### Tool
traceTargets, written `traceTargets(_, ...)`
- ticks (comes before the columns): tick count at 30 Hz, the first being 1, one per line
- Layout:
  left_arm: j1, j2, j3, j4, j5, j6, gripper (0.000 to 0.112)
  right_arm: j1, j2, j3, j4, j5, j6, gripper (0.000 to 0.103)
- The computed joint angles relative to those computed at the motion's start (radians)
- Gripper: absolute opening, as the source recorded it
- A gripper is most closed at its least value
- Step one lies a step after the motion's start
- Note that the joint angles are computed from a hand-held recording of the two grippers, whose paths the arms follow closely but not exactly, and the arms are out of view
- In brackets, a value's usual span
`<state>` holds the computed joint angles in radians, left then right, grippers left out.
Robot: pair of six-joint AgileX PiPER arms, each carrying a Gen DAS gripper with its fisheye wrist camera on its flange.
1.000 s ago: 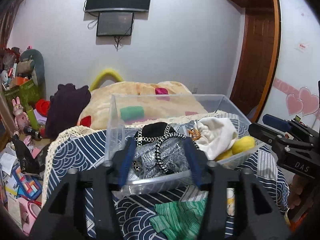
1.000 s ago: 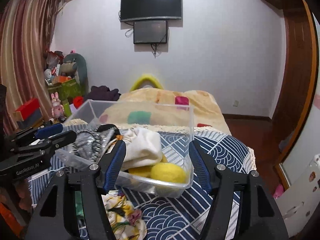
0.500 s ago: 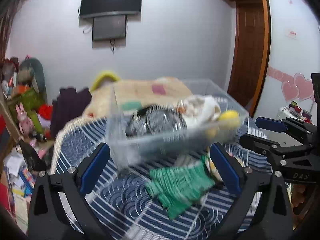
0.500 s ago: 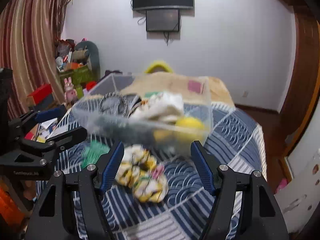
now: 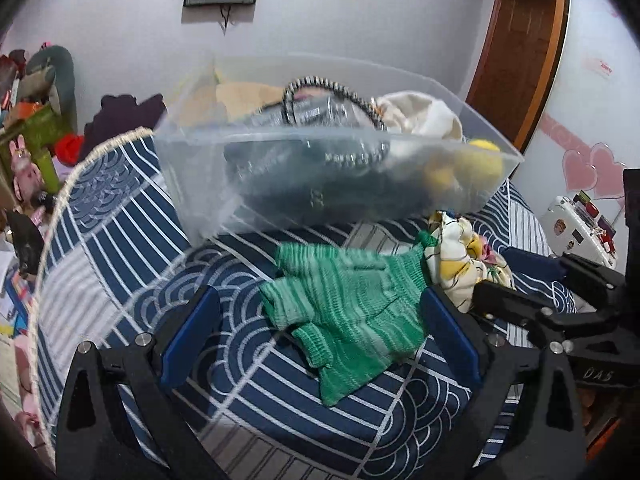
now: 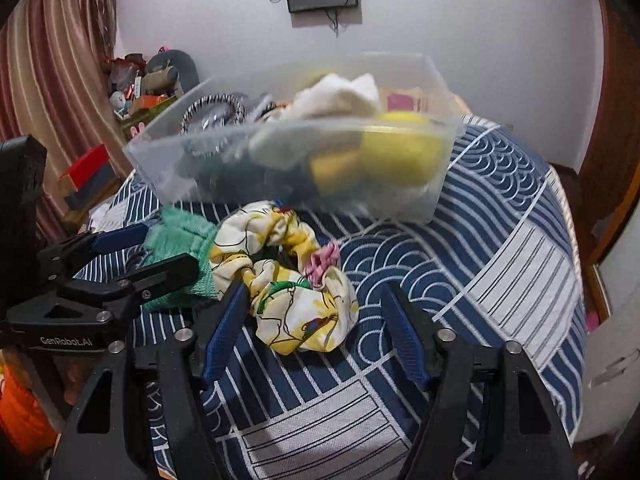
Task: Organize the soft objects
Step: 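Grasp the floral scrunchie with the right tool while the left tool grasps the green knit glove, then place the scrunchie and green glove into the clear box and open both tools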
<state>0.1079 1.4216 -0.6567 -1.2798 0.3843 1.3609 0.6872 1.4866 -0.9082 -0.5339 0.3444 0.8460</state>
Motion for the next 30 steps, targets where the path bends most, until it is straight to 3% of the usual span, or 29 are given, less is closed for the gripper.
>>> traceTargets(3, -0.017, 0.011, 0.006, -0.033, -0.014, 0.027, 0.098, -0.013, 0.007, -0.005, 0.121, -0.015, -0.122, 0.035)
traceTargets(8, -0.042, -0.001, 0.027, -0.075, -0.013, 0.101, 0.073, 0.017, -0.012, 0.009, 0.004, -0.008, -0.005, 0.018)
traceTargets(10, -0.041, 0.001, 0.024, -0.077, 0.000, 0.119, 0.063, 0.028, -0.033, 0.036, -0.088, -0.009, 0.085, 0.017)
traceTargets(12, -0.036, 0.000, 0.027, -0.086, 0.013, 0.143, 0.044, 0.035, -0.054, 0.051, -0.151, -0.006, 0.152, 0.016)
traceTargets(18, 0.004, -0.016, 0.025, -0.052, 0.081, 0.136, 0.024, 0.050, -0.121, 0.093, -0.298, 0.016, 0.314, 0.015)
traceTargets(30, 0.145, -0.199, 0.035, -0.095, 0.170, 0.176, 0.021, 0.130, -0.214, 0.072, -0.511, 0.134, 0.511, 0.015)
